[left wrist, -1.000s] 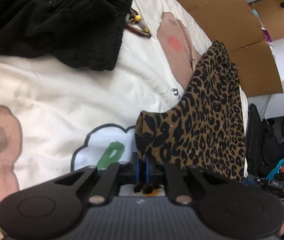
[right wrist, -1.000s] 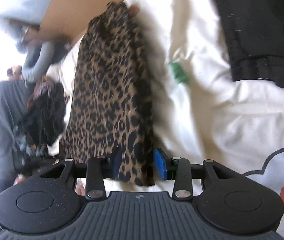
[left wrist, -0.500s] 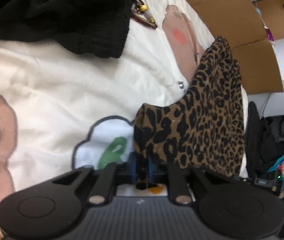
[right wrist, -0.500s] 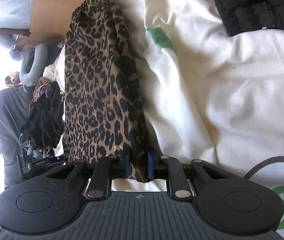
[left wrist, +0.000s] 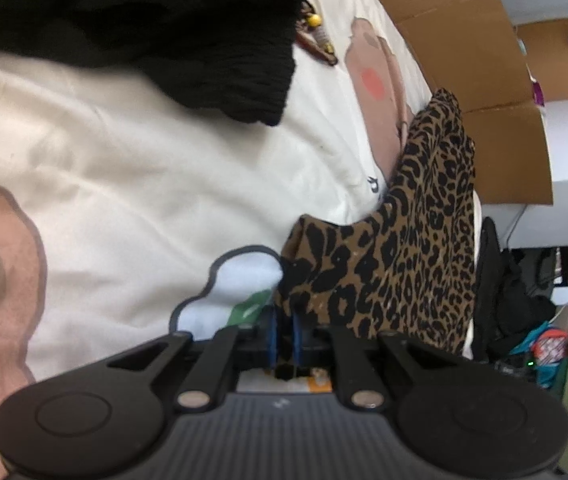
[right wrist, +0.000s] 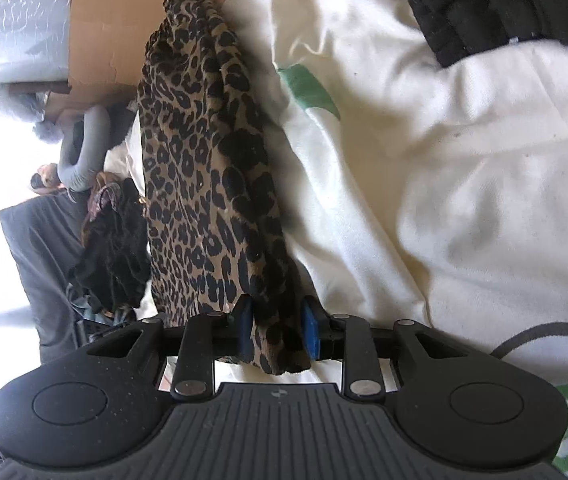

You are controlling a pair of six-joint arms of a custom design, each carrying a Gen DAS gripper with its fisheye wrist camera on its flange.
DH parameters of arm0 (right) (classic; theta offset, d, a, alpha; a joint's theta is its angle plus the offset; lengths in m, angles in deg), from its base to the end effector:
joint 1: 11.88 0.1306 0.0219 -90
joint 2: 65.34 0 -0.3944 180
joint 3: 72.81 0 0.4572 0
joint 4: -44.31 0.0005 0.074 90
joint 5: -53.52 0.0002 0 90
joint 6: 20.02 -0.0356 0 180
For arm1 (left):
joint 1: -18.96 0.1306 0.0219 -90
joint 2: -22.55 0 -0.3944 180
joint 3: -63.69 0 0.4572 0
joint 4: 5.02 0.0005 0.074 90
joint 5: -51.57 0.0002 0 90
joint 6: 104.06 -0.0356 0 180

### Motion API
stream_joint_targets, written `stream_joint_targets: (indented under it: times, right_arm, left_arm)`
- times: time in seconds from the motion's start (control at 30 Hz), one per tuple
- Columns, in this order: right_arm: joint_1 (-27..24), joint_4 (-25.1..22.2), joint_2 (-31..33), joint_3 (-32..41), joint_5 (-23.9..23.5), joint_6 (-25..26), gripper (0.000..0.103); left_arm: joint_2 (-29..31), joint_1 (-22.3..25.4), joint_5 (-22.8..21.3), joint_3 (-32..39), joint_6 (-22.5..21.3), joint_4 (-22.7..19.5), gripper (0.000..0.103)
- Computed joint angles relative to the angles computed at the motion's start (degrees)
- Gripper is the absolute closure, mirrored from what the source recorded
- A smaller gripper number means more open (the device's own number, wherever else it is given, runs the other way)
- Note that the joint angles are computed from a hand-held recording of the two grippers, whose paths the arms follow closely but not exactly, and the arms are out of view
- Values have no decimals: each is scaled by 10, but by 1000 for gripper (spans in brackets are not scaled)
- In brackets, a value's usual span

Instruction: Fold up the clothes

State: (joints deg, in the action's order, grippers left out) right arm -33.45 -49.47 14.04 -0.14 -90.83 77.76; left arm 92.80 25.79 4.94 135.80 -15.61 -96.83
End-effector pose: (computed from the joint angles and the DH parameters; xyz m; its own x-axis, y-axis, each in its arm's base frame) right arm 0.3693 -0.1154 0.3717 -0.9536 0.2922 0.0722 0.2248 0.5321 0.8163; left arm 0.3460 0.0163 0.4168 -0.9949 -0.0994 -0.0194 -0.0590 0.7248 -0.6864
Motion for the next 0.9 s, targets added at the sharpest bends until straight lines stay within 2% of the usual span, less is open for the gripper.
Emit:
stream_joint_targets:
  times: [0.1, 0.17, 0.2, 0.23, 0.3, 0.43, 0.57, 0.63, 0.9]
  right_arm:
    - [1, 3, 6, -8, -16, 1, 72]
    - [5, 6, 7, -10, -17, 7, 76]
    - [6, 5, 6, -9, -11, 14, 80]
    - [8, 3, 6, -7, -5, 20, 94]
    - [8, -4, 5, -4, -3, 34, 101]
    - [4, -15, 2, 4, -3, 54, 101]
    - [8, -13, 5, 4, 1, 46, 96]
    - [10, -11, 6, 2, -1, 42, 91]
    - [21, 1, 1, -9, -10, 31, 91]
  left_arm:
    - [5, 3, 7, 0, -5, -4, 95]
    - [6, 3, 8, 0, -3, -4, 95]
    - [5, 3, 9, 0, -2, -4, 95]
    - [4, 2, 9, -1, -1, -3, 95]
    - [2, 2, 11, -1, 0, -3, 95]
    - [3, 3, 18, 0, -5, -9, 93]
    - [8, 0, 19, 2, -4, -7, 83]
    - [12, -1, 21, 3, -4, -8, 82]
    - [16, 2, 55, -7, -12, -20, 83]
